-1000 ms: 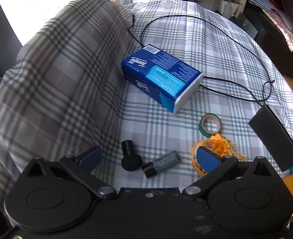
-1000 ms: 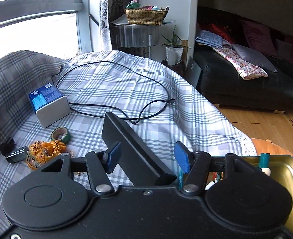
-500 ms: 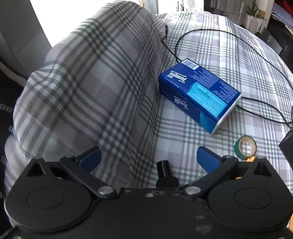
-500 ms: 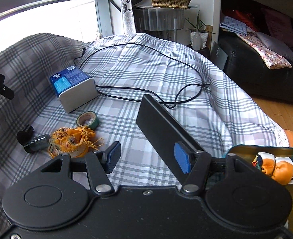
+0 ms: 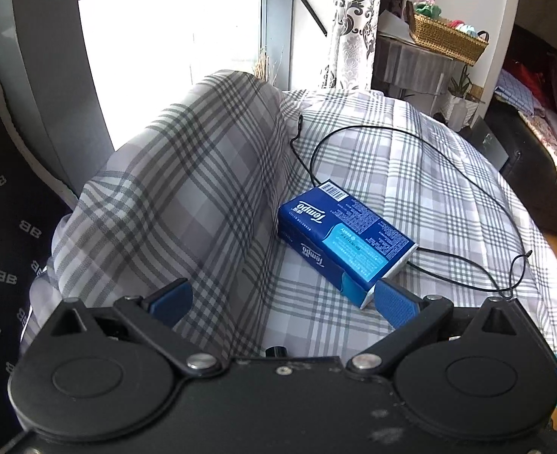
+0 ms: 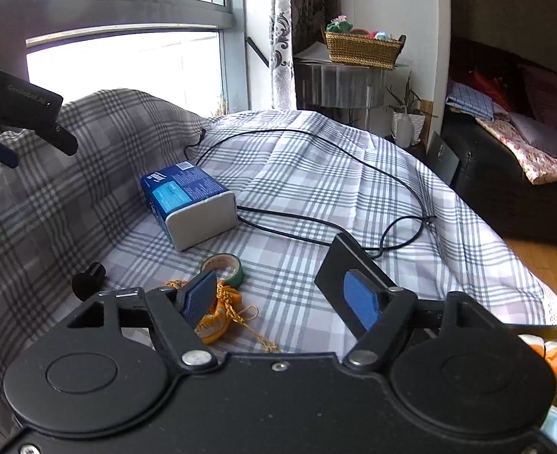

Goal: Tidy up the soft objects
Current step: 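Move the right tool to the yellow floral pouch while the left tool nears the black cap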

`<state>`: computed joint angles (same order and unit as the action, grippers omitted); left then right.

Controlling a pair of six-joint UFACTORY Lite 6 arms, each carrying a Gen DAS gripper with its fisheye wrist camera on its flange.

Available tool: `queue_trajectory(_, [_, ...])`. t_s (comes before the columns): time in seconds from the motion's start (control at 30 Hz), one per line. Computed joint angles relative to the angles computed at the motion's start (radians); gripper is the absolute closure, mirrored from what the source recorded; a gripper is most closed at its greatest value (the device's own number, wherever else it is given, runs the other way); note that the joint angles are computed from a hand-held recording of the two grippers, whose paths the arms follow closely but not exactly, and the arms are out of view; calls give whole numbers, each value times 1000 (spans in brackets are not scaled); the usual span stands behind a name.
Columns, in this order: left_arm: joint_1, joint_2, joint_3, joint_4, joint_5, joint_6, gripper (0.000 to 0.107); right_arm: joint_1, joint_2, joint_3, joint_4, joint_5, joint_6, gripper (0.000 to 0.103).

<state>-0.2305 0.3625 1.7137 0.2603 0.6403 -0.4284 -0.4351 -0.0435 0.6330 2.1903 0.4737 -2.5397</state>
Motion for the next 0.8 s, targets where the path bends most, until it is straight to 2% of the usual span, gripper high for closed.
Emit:
queue_trajectory(0.17, [-3, -59, -71, -15, -80, 30, 4, 39, -1, 41, -118, -33, 129, 31])
queue_trajectory(0.27, [-10, -77, -93, -27, -87, 44, 4, 73, 41, 105, -302, -78, 313, 31])
queue_trajectory(0.43, [-27, -90, -116, -46, -79, 77, 4, 142, 140, 206, -540, -143, 600, 35])
queue_trajectory(0.6, [-7, -84, -102, -165, -56, 171, 4, 203, 248, 311, -765, -165, 896, 37])
queue_trajectory(0.8, [28, -15, -26, -221, 22, 180, 4, 291, 403, 466, -976, -217, 1234, 37])
